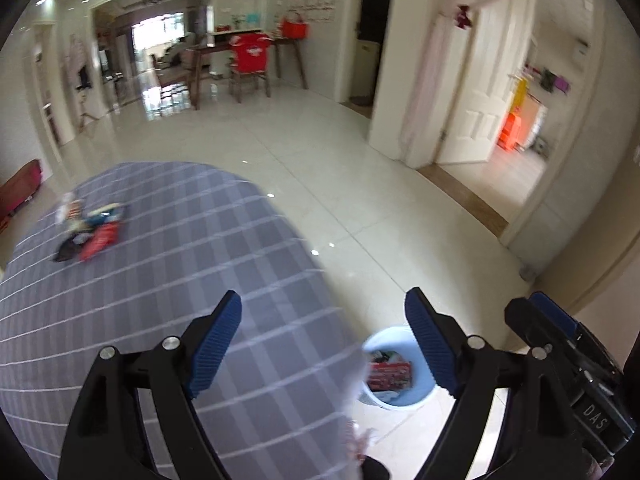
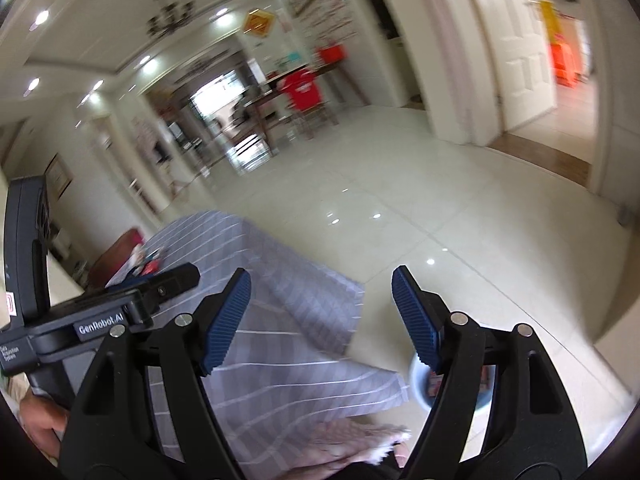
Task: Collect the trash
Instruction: 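Move both tools back over the table toward the remaining wrappers, then grasp a black wrapper with the left tool while the right tool grasps a red packet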
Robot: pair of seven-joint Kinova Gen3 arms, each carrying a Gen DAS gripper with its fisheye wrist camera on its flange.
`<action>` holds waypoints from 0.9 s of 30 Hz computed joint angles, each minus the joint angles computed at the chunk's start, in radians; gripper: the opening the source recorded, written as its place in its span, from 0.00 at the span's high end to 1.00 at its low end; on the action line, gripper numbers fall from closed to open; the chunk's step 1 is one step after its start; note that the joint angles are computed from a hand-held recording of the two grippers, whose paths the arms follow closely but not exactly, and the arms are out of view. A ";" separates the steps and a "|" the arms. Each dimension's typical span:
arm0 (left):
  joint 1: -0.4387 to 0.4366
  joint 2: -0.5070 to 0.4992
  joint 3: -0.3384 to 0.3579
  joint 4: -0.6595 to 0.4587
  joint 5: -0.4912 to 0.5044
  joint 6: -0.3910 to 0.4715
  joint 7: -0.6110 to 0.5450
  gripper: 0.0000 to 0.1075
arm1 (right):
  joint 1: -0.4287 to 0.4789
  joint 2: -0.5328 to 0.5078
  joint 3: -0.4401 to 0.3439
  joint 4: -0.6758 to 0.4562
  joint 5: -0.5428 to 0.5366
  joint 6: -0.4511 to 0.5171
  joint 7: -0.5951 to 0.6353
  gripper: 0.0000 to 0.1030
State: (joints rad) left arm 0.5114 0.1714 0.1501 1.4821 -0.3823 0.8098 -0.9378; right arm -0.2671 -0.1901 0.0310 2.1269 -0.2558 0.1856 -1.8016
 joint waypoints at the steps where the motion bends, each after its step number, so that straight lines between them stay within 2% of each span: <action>1: -0.024 -0.026 -0.017 0.025 0.004 -0.010 -0.006 0.23 | -0.001 0.024 -0.032 -0.032 0.015 0.008 -0.011 0.30; 6: -0.168 -0.093 -0.064 0.094 0.022 -0.030 -0.070 0.21 | -0.055 0.160 -0.092 -0.200 -0.014 0.058 0.033 0.30; 9: -0.279 -0.103 -0.102 0.124 0.048 -0.050 -0.143 0.21 | -0.070 0.252 -0.136 -0.315 0.035 0.099 -0.007 0.30; 12: -0.370 -0.092 -0.120 0.134 0.121 -0.085 -0.251 0.21 | -0.087 0.353 -0.165 -0.442 0.059 0.148 -0.027 0.30; 16: -0.431 -0.045 -0.121 0.118 0.141 -0.122 -0.370 0.21 | -0.119 0.472 -0.176 -0.599 0.090 0.222 -0.061 0.30; 19: -0.469 -0.001 -0.125 0.093 0.197 -0.156 -0.481 0.21 | -0.150 0.535 -0.171 -0.675 0.124 0.258 -0.093 0.30; 23: -0.470 0.058 -0.133 0.049 0.224 -0.158 -0.550 0.21 | -0.165 0.604 -0.175 -0.753 0.139 0.303 -0.106 0.30; 24: -0.484 0.071 -0.124 0.037 0.247 -0.154 -0.575 0.26 | -0.171 0.626 -0.171 -0.784 0.144 0.320 -0.110 0.30; 25: -0.514 0.089 -0.096 0.017 0.279 -0.138 -0.616 0.37 | -0.178 0.641 -0.166 -0.806 0.148 0.335 -0.116 0.30; 27: -0.528 0.120 -0.092 -0.015 0.323 -0.108 -0.675 0.52 | -0.172 0.673 -0.175 -0.853 0.142 0.368 -0.111 0.30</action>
State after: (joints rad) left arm -0.0166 0.2911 0.0580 1.4672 -0.0597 0.7020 -1.6124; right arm -0.4392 0.4829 -0.1441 1.2743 -0.1141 0.5532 -1.9129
